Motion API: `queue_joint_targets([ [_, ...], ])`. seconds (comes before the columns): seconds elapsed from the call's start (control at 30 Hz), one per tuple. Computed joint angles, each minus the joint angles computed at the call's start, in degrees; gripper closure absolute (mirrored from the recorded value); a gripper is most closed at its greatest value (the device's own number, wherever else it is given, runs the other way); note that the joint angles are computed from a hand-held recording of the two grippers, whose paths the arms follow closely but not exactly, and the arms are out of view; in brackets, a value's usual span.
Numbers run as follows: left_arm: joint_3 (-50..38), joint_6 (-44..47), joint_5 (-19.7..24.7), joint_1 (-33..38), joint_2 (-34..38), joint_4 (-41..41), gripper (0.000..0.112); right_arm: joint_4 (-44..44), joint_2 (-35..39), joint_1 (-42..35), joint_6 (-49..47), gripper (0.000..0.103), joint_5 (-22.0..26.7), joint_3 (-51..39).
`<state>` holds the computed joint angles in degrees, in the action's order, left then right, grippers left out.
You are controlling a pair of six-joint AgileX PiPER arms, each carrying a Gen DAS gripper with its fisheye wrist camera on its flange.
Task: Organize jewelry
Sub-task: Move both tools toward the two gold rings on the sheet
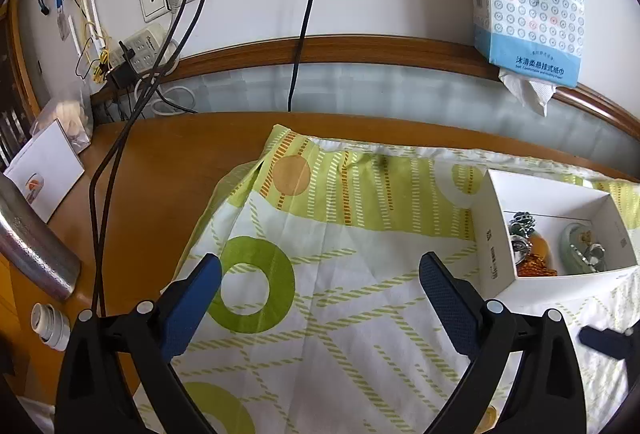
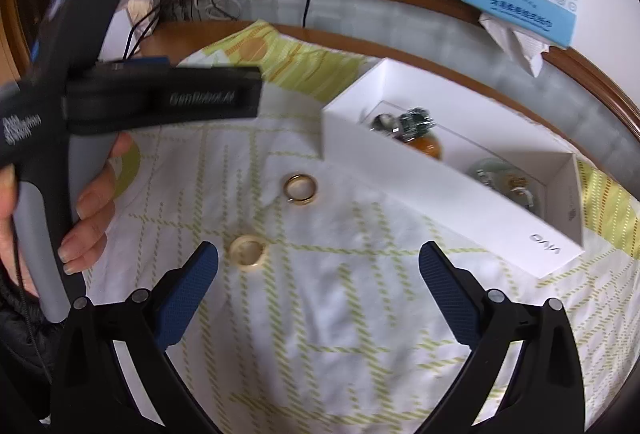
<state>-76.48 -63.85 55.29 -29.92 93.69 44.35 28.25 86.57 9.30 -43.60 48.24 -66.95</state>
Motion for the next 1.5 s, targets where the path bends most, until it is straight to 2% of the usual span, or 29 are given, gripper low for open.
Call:
queue_joint_targets([
  [0.17,-0.2,0.3,0.2,-0.8,0.0,0.4,0.015,-2.4,0.3,2.8,5.0,0.009,-2.2,0.4],
  [0.3,0.0,0.0,0.6,-1.4,0.0,1.5,0.015,-6.8,1.3,5.6,9.8,0.024,-4.2,-0.1],
  [0.43,-0.2,0.1,1.1,-1.7,0.4,1.5,0.015,-9.2,1.0,6.1,11.6,0.030,-6.1,1.2],
  [0.5,-0.2,0.3,1.0,-1.7,0.4,1.4,0.015,-10.5,-0.1,4.9,12.3,0.036,-7.0,2.2],
  [0.6,-0.2,0.2,1.0,-1.7,0.4,1.4,0.015,-10.6,-1.4,1.3,10.8,0.036,-8.8,4.3],
  [0.87,-0.5,0.9,1.5,-2.0,0.8,1.6,0.015,-8.2,0.9,-13.6,7.5,0.036,-9.0,2.7],
  [1.0,-0.7,1.1,2.0,-2.7,1.4,2.3,0.015,-4.2,1.6,-18.0,4.3,0.036,-6.7,1.7],
  [1.1,-0.2,1.7,1.2,-3.0,1.0,2.2,0.015,2.0,0.3,-22.2,-2.1,0.036,-2.3,2.3],
  [1.27,0.4,2.5,0.0,-3.8,0.8,2.8,0.015,3.4,-2.2,-23.8,-5.9,0.041,-0.2,5.1],
  [1.37,0.8,5.5,-3.0,-3.2,0.3,-0.1,0.015,5.8,-1.5,-24.4,-7.5,0.040,-0.2,5.0],
  [1.5,1.5,9.6,-7.2,-1.7,-0.8,-5.1,0.015,9.6,0.0,-26.2,-9.4,0.036,3.0,3.7],
])
